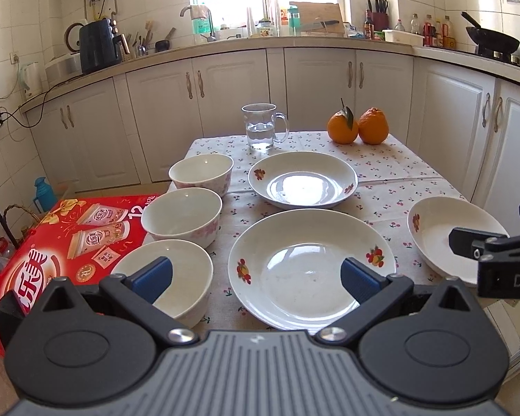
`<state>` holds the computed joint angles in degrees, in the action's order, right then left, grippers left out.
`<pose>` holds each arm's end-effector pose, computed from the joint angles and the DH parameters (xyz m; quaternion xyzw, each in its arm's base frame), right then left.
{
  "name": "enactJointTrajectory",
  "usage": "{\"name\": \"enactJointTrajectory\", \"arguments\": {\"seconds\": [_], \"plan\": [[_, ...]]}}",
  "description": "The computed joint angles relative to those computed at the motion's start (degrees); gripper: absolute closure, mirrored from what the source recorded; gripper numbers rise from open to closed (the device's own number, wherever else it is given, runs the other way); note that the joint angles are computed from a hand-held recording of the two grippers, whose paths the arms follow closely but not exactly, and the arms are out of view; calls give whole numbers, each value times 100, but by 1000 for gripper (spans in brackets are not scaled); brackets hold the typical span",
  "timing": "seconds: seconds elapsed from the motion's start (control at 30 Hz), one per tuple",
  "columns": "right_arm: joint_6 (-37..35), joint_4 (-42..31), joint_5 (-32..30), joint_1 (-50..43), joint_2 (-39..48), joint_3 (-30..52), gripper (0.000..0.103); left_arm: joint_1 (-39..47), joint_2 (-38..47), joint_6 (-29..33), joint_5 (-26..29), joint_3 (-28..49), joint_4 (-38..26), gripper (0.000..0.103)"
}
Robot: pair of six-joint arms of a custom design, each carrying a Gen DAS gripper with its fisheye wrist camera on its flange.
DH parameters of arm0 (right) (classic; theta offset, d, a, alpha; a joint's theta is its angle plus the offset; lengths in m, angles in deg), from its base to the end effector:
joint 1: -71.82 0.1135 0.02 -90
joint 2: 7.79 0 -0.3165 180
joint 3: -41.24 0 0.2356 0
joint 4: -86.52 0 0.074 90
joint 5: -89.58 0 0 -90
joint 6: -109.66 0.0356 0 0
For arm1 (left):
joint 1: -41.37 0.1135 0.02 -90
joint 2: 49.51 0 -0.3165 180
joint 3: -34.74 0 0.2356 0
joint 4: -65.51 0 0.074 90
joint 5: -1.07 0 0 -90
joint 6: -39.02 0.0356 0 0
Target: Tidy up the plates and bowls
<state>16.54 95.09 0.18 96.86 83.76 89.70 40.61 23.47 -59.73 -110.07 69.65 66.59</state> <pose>0.2637 0.1228 0.2068 -0.2129 0.8591 0.0839 0.4578 0.1986 0.0102 0.2064 -0.1430 0.8719 0.1272 0.4508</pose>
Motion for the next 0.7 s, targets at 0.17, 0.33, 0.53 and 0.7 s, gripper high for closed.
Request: {"name": "enactJointTrajectory", "arguments": {"seconds": [0.17, 0.33, 0.53, 0.7], "plan": [[-299, 137, -629, -616, 97, 48, 0, 277, 139, 161, 309, 68, 161, 1], [-862, 90, -1191, -1303, 360, 150, 0, 630, 439, 137, 860, 146, 390, 1], [-1461, -85, -1760, -1899, 835, 225, 0, 692, 881, 219, 891, 267, 599, 1], [-1718, -124, -2036, -2041, 1280, 261, 0, 777, 1167, 291, 1077, 489, 528, 1]]}}
